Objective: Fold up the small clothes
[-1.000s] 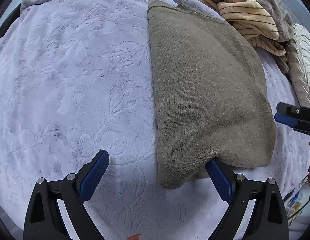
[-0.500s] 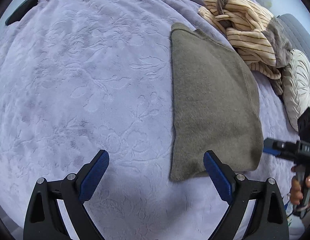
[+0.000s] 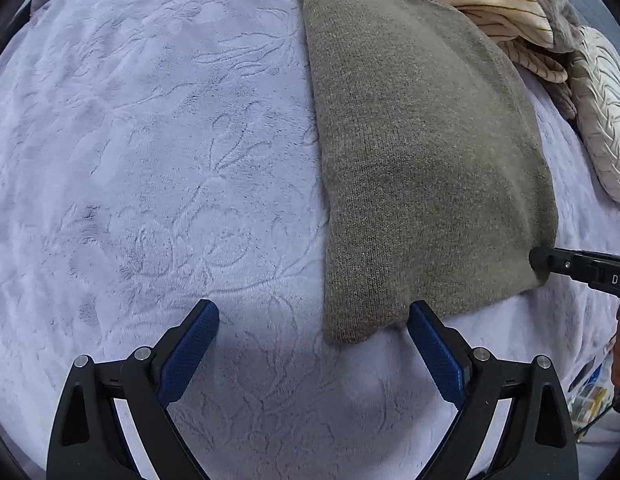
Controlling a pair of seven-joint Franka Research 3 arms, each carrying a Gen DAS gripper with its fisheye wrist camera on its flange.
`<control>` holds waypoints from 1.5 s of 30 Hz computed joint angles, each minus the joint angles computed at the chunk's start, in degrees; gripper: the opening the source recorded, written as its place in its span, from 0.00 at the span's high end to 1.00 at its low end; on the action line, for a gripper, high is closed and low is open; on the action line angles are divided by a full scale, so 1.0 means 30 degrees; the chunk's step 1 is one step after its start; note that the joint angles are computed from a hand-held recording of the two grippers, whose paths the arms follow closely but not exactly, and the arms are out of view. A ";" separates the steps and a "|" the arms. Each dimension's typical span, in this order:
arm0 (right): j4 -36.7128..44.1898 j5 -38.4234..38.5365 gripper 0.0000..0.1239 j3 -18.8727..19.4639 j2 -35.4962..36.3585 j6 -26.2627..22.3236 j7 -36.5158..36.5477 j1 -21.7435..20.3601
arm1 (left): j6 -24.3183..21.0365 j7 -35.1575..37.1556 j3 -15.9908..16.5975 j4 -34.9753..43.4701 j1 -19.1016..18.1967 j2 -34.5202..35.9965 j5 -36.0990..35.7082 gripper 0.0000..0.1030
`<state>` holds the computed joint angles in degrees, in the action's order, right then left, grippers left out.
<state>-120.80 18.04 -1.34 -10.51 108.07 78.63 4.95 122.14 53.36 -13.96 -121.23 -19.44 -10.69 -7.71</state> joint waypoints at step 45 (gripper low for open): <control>0.5121 0.6572 0.33 -0.0972 0.4972 -0.1048 -0.2591 -0.1754 | 0.3823 0.5273 0.0621 0.1439 0.0586 0.2704 -0.6079 0.07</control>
